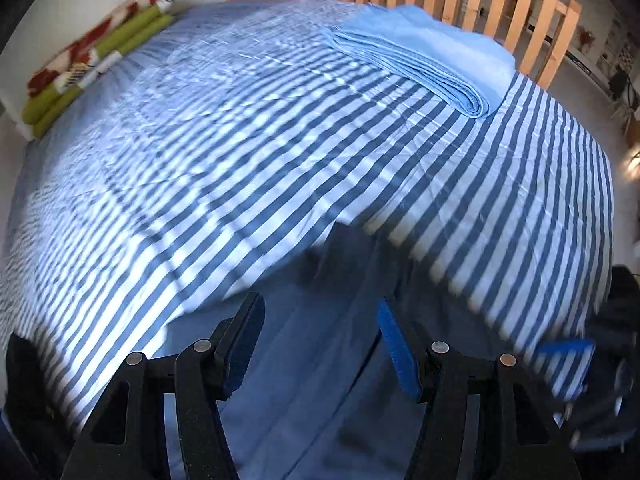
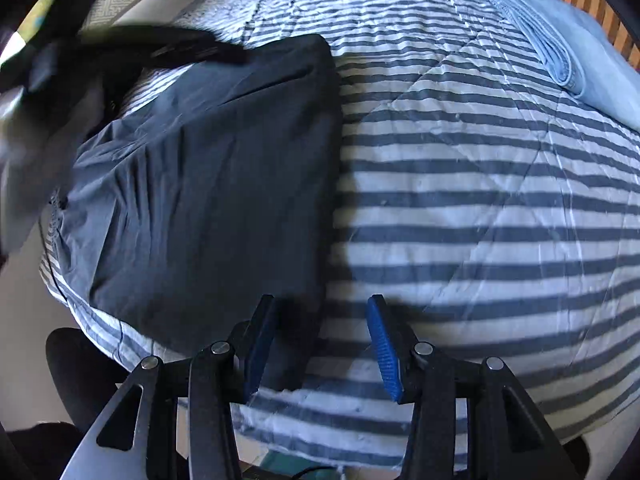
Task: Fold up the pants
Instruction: 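Smooth the folded trousers with the right tool while the left tool pinches their edge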
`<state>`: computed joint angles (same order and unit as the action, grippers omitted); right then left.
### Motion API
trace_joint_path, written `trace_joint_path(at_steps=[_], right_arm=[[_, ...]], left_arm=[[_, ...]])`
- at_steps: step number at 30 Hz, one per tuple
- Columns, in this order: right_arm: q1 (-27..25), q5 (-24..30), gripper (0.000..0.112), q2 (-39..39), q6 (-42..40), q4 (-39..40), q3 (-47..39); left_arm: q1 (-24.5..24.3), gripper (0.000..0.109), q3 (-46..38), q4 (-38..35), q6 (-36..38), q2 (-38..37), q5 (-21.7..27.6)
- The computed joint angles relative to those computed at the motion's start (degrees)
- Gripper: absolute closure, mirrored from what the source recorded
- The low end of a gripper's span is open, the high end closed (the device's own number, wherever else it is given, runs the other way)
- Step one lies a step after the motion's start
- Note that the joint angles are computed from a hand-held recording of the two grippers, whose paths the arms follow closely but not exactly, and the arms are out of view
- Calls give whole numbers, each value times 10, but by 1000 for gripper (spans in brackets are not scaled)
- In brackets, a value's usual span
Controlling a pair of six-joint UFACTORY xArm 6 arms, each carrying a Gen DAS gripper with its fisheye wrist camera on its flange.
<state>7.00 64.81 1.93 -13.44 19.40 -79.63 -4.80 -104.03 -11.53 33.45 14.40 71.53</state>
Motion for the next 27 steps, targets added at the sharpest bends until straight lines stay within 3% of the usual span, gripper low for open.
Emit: trace_joint_path(at_steps=[4, 9, 15, 16, 18, 20, 21, 27], right_arm=[[3, -29, 69, -23, -6, 12, 37], [10, -49, 70, -26, -13, 4, 47], [18, -56, 72, -34, -22, -8, 56], [18, -56, 74, -35, -24, -9, 57], [20, -58, 76, -38, -24, -13, 60], [21, -59, 83, -40, -29, -11, 62], [23, -58, 93, -41, -29, -11, 63], [32, -81, 109, -59, -24, -20, 89]], left_arm=[[-24, 46, -52, 1, -7, 40, 31], [-49, 75, -40, 27, 18, 44, 40], [-61, 81, -54, 31, 15, 56, 44], [-61, 85, -57, 29, 21, 57, 47], [-67, 106, -58, 47, 20, 60, 46], [-66, 107, -55, 54, 18, 61, 37], [-64, 107, -55, 52, 18, 60, 33], [-41, 107, -98, 9, 12, 77, 45]])
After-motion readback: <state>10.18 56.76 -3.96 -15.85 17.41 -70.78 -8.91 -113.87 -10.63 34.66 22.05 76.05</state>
